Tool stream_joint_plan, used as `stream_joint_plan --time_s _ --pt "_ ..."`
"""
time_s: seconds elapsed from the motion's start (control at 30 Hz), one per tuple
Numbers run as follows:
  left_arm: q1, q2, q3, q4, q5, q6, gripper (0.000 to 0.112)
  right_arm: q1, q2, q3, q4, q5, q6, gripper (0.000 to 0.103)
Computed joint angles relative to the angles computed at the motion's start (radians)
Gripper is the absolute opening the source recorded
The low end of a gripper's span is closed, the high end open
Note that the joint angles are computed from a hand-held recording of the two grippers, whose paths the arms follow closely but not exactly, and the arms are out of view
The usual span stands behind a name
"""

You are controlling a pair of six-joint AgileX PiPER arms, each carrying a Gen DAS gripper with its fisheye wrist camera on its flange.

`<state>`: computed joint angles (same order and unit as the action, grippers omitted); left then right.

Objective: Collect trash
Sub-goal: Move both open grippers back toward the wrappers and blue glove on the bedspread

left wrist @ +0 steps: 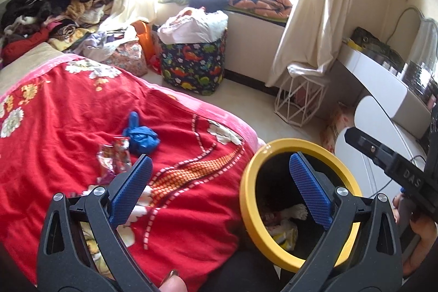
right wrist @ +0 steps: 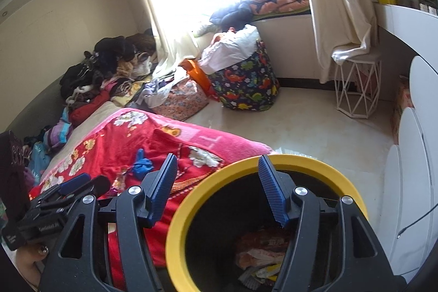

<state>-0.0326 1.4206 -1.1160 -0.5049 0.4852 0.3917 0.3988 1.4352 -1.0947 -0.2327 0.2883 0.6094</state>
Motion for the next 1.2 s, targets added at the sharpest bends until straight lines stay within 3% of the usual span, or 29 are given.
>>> stream_joint_plan --time_s 0.3,0.8,1.2 --pt "0.104 -0.011 0.006 -0.064 0.007 0.054 0.092 0.086 0.053 -0.082 -0.115 0.019 0.092 0.064" --pt "0.274 0.013 -0.009 -0.146 0.043 0.157 0.092 0.198 0.215 -0.266 -0.054 0.09 -0.039 0.064" --pt "0.433 0.122 -0.05 -0.158 0.11 0.212 0.092 0.256 0.417 -0.503 0.042 0.192 -0.183 0.064"
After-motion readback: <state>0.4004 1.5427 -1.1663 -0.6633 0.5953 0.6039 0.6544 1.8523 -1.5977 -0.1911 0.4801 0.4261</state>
